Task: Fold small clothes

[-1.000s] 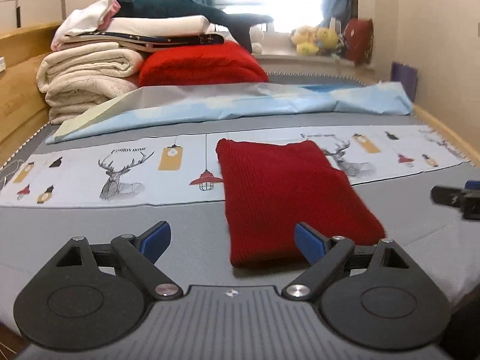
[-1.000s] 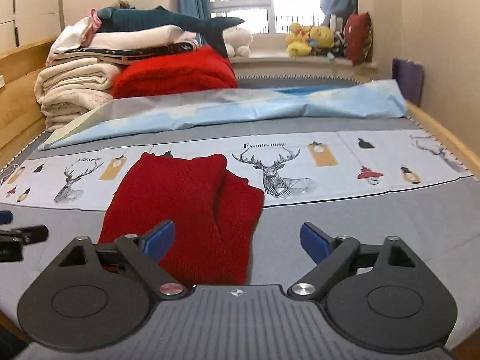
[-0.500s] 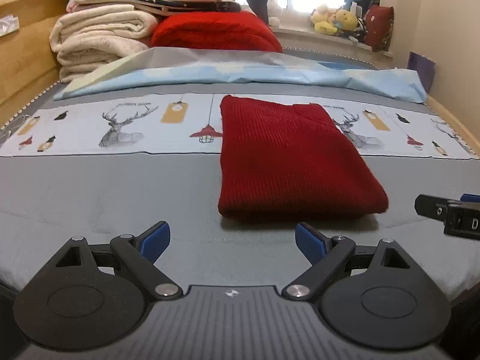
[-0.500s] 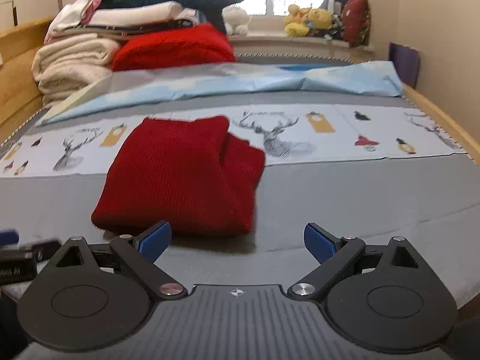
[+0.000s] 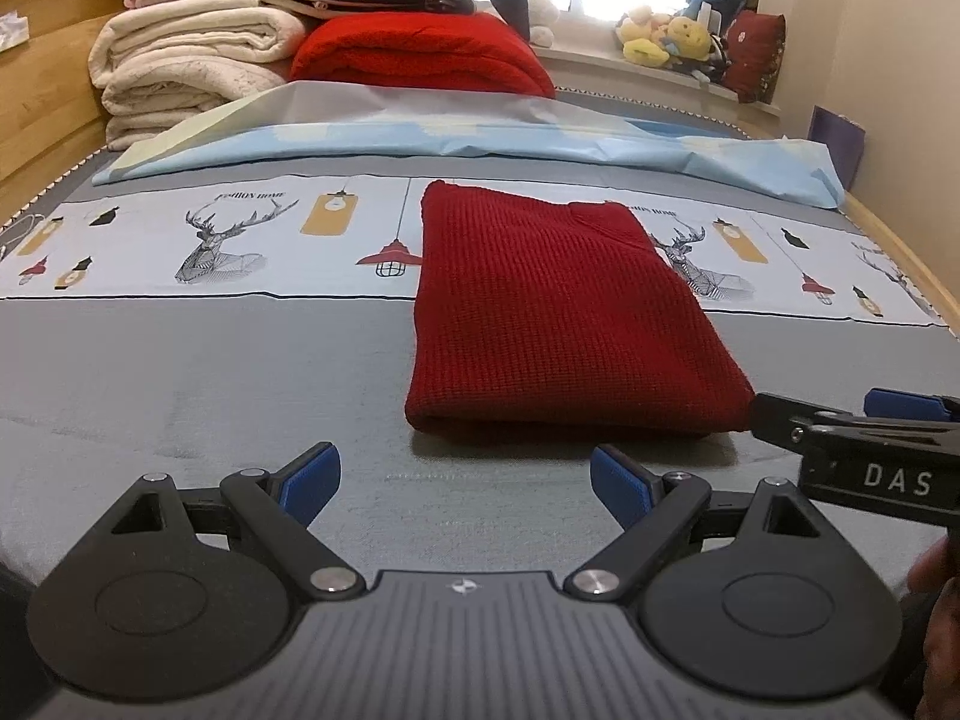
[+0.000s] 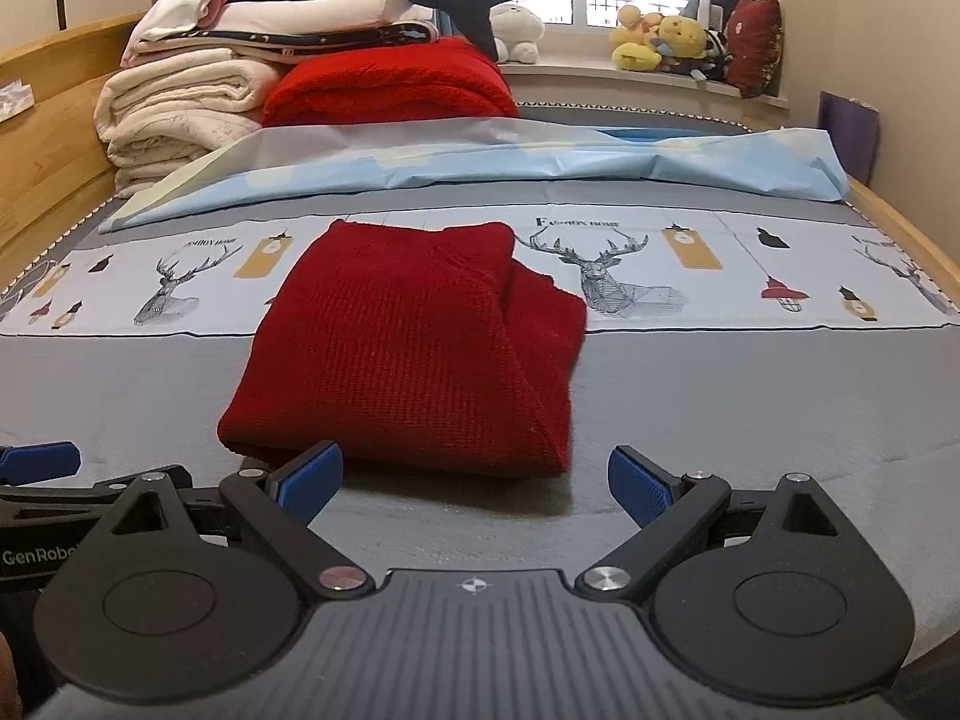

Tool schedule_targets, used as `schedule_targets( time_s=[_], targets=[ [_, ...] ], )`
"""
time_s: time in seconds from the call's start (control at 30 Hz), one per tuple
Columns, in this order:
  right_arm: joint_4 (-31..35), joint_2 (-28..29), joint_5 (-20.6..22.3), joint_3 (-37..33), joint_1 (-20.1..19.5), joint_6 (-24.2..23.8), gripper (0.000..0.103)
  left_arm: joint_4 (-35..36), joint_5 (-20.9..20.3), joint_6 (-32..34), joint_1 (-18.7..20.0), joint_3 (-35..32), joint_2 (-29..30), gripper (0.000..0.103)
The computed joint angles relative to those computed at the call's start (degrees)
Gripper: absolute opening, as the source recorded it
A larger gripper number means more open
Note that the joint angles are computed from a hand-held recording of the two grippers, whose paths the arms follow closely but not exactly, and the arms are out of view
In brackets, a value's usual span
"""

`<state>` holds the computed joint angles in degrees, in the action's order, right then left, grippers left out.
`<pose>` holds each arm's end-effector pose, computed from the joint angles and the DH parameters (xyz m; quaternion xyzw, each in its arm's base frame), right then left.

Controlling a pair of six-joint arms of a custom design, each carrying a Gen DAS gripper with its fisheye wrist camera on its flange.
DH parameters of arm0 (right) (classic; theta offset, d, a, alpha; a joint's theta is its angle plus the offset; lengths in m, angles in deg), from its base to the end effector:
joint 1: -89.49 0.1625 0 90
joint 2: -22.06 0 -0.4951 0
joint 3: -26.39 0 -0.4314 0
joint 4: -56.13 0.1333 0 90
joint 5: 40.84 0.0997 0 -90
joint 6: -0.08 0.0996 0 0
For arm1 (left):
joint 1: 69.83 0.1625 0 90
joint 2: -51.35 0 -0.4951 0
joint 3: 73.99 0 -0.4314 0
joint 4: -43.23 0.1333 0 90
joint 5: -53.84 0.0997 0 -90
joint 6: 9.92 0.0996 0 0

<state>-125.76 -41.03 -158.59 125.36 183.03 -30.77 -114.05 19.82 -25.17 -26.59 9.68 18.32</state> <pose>0.1301 -0.6957 0.3845 0.1458 -0.8521 0.3930 0.3134 -0.4350 -0.7054 0.0740 0.1719 0.8594 -0.3487 0.3322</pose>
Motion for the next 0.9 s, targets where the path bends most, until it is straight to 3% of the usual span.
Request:
schedule_targets(
  time_s=[0.9],
  targets=[
    [-1.21, 1.83, -1.45, -0.78, 0.85, -2.13, 0.095, -2.91, 1.09, 2.70, 0.16, -0.17, 0.56, 0.093]
  ],
)
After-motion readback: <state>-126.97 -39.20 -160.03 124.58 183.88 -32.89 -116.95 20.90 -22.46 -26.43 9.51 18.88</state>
